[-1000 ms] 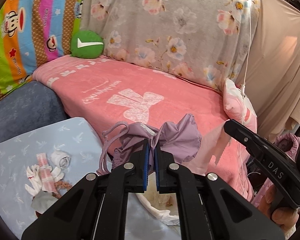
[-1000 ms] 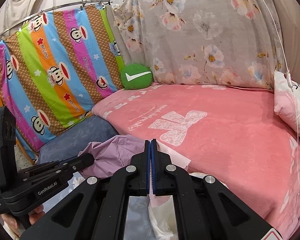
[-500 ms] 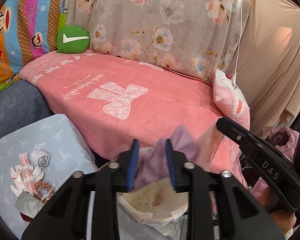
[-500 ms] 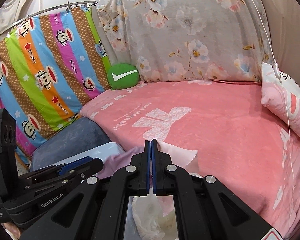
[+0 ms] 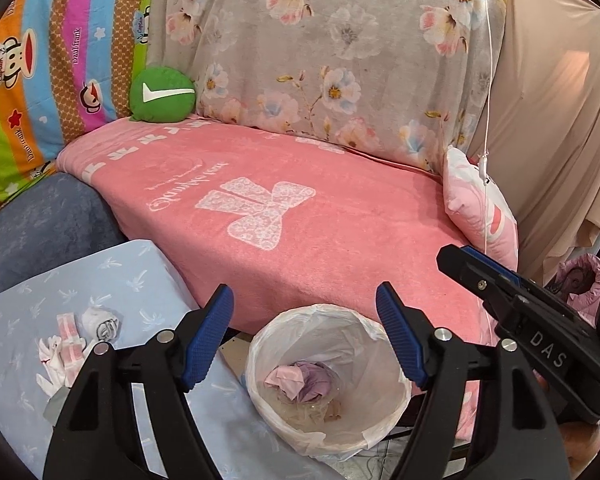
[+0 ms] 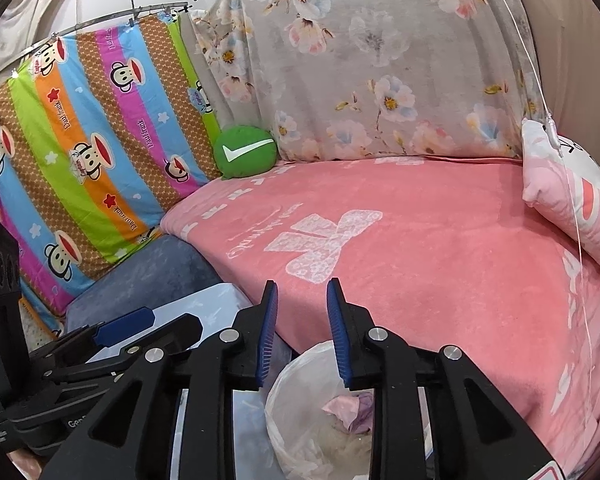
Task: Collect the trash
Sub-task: 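Move both tools back over the remaining items on the table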
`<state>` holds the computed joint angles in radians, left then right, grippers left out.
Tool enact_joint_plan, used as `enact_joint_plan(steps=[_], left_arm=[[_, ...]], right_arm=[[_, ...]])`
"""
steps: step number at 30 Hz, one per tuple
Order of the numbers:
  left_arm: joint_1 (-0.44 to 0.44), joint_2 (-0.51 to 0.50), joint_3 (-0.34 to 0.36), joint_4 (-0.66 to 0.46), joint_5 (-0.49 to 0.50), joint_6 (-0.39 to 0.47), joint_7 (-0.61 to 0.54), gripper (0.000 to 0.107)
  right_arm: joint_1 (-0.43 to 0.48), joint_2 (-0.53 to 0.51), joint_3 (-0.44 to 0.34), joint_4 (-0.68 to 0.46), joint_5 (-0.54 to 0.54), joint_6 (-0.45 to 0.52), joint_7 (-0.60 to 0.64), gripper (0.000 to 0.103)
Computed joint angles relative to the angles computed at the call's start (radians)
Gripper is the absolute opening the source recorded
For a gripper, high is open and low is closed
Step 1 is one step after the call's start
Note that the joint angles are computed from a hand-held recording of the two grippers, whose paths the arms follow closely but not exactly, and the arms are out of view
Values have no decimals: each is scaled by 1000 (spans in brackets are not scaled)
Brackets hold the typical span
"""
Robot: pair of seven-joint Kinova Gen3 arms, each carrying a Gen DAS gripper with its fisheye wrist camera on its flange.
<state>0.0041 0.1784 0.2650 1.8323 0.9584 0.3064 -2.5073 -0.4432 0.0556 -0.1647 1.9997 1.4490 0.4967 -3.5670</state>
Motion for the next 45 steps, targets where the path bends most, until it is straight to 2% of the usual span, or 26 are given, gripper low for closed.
enact_joint_plan(steps=[7, 11, 14, 17, 23, 30, 34, 40, 45], left_arm=[[-17, -10, -17, 29, 7, -22, 5, 71], [-44, -15, -26, 44, 27, -9, -2, 71], [-57, -20, -40, 60, 48, -11, -15, 76], [-76, -17, -59, 63, 64, 19, -21, 78], [-108, -29, -90, 104, 146, 19, -106, 82], [-127, -36, -137, 142, 169, 17, -137, 84], [-149, -40, -156, 168, 199, 16, -168, 85], [-178, -35, -187, 211, 190, -6, -163, 85], [-226, -18, -209, 226, 137, 14, -99, 85]], right_arm=[[-24, 33, -6, -15, -15, -10, 17, 29], [-46, 55, -6, -32, -29, -20, 38, 30], [-68, 73, -5, -47, -40, -19, 55, 31], [-91, 92, -2, -61, -52, -20, 67, 35], [-138, 132, 12, -94, -101, -23, 113, 36], [-190, 184, 40, -131, -157, -51, 152, 38], [-229, 213, 62, -146, -174, -64, 166, 45], [-280, 269, 88, -182, -243, -99, 236, 47], [-309, 334, 89, -238, -351, -124, 359, 47]])
